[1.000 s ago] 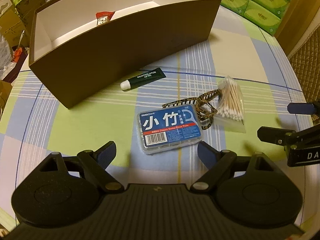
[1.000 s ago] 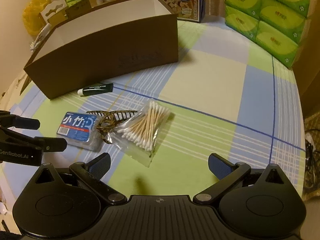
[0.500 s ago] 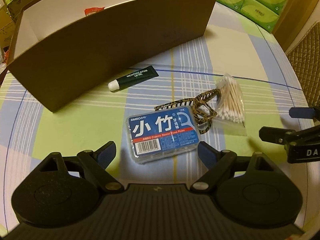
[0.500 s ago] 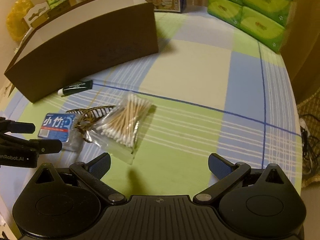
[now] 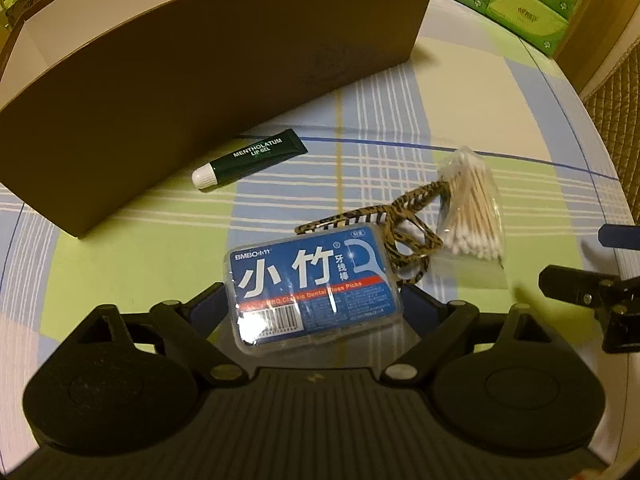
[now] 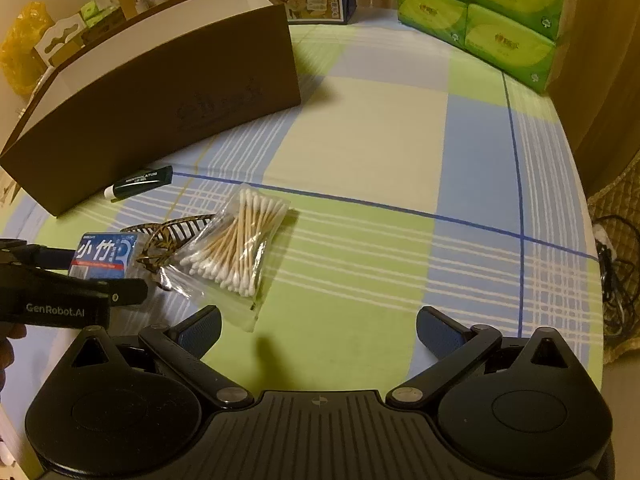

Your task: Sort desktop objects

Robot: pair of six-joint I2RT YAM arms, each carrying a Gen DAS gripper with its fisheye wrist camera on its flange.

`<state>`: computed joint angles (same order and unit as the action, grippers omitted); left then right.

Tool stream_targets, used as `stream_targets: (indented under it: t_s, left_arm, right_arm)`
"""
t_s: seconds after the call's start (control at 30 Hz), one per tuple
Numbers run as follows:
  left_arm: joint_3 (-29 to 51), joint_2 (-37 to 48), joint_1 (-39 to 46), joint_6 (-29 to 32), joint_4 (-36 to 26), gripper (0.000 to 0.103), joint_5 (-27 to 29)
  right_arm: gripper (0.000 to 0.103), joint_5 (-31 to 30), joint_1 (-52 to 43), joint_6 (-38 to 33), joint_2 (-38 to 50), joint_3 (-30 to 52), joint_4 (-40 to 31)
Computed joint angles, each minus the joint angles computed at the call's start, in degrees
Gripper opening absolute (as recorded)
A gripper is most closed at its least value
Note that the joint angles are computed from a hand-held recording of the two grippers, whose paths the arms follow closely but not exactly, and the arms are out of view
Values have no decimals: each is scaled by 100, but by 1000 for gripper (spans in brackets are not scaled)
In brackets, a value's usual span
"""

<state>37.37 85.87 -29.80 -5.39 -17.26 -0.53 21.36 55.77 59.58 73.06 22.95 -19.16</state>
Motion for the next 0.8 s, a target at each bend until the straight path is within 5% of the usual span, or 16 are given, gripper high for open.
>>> stream_targets:
  t_s: [0.6,0.8]
  left_arm:
    - [-255,-362,1800,896,66,87,257]
    - [-246,-363,1968,1007,56,88,320]
  right_arm:
    - [100,-98,-552,-283,1204,328,1669]
    - [68,-181,-660,-639,1904,483,2094]
